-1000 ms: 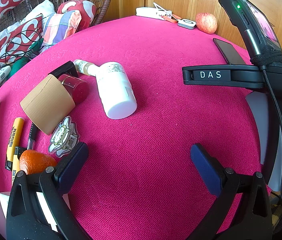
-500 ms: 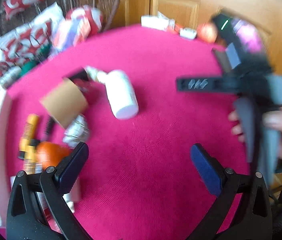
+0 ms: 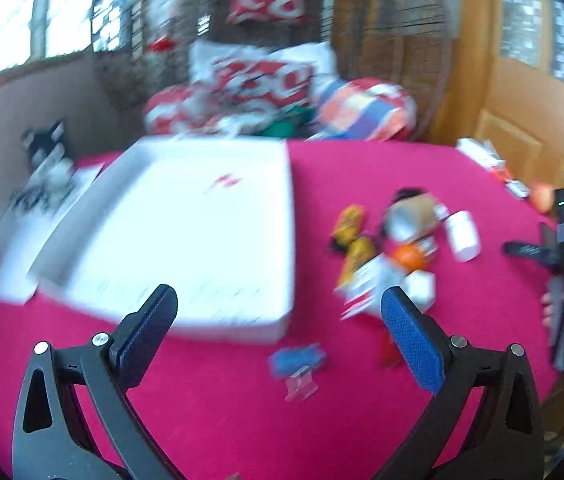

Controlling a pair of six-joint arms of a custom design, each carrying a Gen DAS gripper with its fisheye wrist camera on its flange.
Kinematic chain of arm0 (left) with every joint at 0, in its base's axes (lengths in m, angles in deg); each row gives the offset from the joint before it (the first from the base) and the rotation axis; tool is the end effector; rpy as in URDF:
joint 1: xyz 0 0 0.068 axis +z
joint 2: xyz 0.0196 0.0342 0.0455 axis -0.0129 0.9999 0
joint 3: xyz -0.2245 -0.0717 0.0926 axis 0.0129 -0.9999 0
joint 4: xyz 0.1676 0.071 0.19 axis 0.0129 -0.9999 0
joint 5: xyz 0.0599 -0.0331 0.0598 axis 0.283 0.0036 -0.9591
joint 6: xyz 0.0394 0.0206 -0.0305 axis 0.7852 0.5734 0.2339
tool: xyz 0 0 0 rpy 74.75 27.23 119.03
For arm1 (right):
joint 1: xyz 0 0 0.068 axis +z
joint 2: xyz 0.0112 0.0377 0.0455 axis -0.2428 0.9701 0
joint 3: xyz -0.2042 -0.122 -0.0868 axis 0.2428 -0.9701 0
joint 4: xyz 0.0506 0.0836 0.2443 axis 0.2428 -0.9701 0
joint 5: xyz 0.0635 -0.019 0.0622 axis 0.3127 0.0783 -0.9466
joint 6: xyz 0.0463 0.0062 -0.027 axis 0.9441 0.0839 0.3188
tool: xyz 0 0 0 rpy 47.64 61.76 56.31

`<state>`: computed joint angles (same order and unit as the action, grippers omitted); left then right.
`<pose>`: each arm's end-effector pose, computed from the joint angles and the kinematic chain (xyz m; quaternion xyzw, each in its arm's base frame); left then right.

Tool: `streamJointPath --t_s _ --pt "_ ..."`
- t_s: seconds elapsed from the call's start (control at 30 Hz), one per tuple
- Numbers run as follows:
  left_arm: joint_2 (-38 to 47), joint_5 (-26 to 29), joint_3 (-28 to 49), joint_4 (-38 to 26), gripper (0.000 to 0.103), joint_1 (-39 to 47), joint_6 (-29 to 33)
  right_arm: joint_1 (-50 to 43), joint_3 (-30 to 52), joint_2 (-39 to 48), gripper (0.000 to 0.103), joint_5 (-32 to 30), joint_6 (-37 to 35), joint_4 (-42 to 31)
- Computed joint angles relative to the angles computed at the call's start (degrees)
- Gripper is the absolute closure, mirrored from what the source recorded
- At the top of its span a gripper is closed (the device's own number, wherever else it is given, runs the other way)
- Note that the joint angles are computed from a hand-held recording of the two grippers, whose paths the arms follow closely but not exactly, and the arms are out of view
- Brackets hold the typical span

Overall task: Organize rigid objects
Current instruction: 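Grasp the blue binder clip with the left tool while the right tool grasps the white bottle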

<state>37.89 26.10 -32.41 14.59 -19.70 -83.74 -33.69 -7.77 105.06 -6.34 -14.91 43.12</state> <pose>0.2091 -0.0663 0.1613 0.0213 0.9016 -0.0534 0.4288 0.2470 -0.0895 0.1121 0.1980 0.9212 -0.0635 0.3289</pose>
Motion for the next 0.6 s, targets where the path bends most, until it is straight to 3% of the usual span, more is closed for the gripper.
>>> streamJointPath --t_s 0.17,0.33,0.5,0.6 --pt "-1.29 4.21 -6.65 3.61 0.000 1.87 -0.57 -0.36 -7.69 -12.40 0.000 -7.67 -3.98 4.69" --pt "7.17 4.41 -2.12 2.24 0.000 -1.04 -4.13 1.97 -11.05 -23.95 0.000 -12.53 -6.18 2.96" --pt "15.79 1.32 3.37 0.46 0.000 -4.45 -6.72 6.96 -10.65 -23.96 0.000 -8.70 -7.62 2.60" --pt "18.79 1.03 5.41 0.35 0.006 -4.67 -7.38 7.62 -9.14 -21.76 0.000 -10.67 -6.89 2.08"
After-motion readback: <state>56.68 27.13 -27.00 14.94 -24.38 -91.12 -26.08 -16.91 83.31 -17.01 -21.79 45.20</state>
